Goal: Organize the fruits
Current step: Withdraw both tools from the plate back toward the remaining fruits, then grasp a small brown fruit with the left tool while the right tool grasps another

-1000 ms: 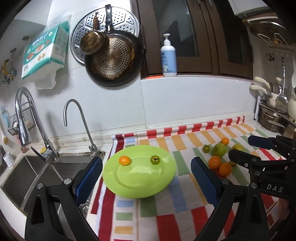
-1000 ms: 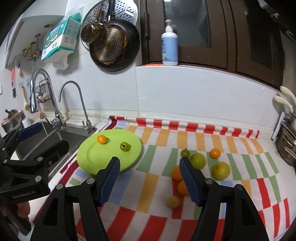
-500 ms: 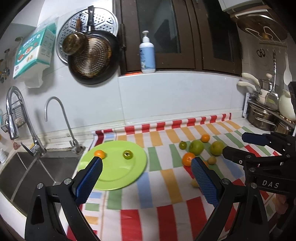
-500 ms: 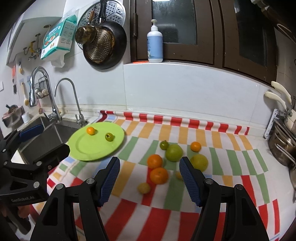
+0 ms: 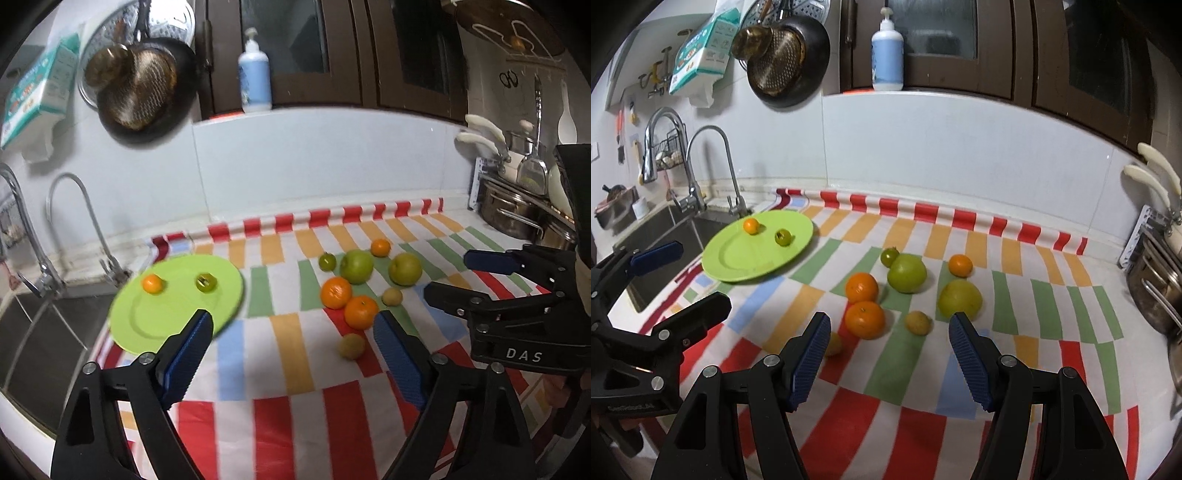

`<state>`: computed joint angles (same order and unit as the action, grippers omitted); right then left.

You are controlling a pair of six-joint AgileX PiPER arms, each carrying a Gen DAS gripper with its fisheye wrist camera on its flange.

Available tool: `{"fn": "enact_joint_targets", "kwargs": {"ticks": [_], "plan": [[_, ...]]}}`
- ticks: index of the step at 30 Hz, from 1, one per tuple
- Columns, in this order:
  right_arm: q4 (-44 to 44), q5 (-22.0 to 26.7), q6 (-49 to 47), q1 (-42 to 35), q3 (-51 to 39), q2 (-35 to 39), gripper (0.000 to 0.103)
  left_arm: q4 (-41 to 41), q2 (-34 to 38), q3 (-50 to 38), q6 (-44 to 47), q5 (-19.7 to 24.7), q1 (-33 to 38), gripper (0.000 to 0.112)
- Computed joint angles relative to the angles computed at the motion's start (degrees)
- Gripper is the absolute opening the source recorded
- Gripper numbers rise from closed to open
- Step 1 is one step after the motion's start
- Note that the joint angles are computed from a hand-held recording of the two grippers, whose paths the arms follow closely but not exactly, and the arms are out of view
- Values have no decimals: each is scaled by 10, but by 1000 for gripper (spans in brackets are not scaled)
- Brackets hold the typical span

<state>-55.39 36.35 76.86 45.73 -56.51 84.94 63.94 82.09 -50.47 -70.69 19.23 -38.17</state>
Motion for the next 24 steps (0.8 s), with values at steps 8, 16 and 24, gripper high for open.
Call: {"fn": "enact_joint_targets", "kwargs": {"ticks": [8,16,24], "plan": [[33,-77,-53,-58,23,23,67,-154,75,-49,158,-8,-4,71],[80,-132,-95,-104,24,64,61,-321,147,-104,342,-14,8,56],[163,-166,-190,-145,1,109,50,-465,197,-142,492,-10,22,44]]}}
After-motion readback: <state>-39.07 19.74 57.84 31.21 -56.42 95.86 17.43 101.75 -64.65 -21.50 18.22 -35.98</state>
